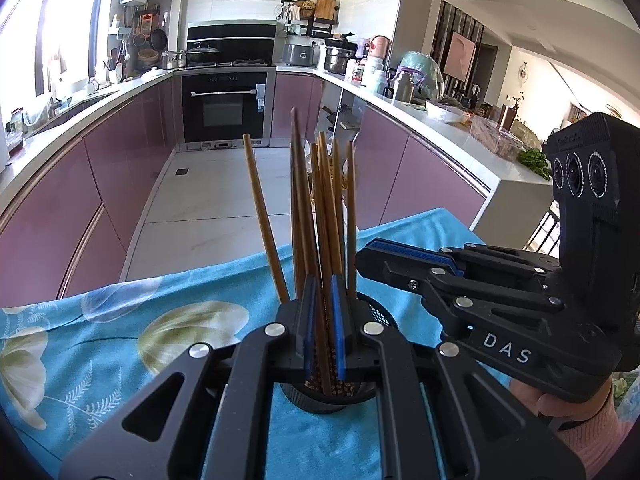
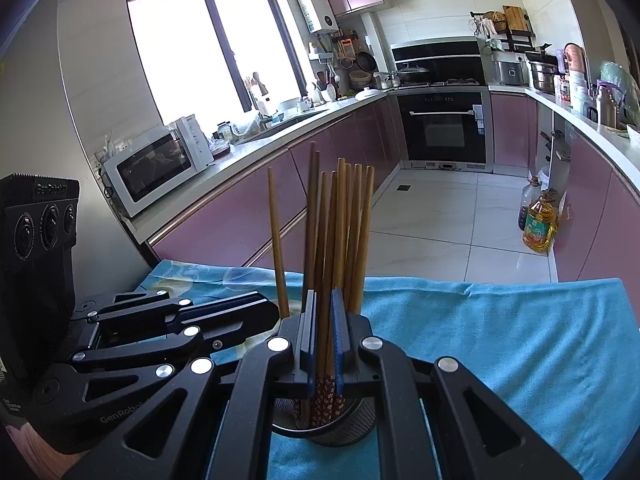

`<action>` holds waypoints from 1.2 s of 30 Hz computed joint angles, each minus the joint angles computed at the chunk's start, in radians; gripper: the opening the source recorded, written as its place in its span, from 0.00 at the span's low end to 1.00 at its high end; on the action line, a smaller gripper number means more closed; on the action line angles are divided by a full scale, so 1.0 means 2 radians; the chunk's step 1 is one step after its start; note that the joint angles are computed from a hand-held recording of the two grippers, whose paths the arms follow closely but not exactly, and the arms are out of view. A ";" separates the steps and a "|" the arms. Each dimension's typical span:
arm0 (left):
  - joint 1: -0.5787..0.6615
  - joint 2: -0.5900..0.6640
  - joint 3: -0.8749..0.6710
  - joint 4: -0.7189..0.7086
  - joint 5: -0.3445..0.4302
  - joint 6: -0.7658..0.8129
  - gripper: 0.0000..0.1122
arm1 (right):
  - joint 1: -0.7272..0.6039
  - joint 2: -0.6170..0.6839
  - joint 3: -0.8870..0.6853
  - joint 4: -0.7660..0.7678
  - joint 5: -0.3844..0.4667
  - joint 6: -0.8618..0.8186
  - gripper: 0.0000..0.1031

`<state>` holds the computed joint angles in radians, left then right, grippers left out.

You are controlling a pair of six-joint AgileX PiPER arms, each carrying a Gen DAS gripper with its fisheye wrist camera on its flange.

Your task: Organize utensils

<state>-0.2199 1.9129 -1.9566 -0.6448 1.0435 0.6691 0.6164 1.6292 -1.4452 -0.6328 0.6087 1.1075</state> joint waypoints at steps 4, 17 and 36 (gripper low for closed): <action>0.000 0.002 0.000 -0.001 -0.002 0.001 0.07 | 0.001 0.001 -0.001 0.000 0.000 0.002 0.06; 0.020 -0.057 0.111 -0.040 -0.071 0.050 0.37 | 0.024 -0.020 0.047 -0.068 0.003 0.086 0.28; 0.116 -0.206 0.377 -0.239 -0.216 0.275 0.87 | 0.166 -0.023 0.105 -0.287 0.174 0.319 0.94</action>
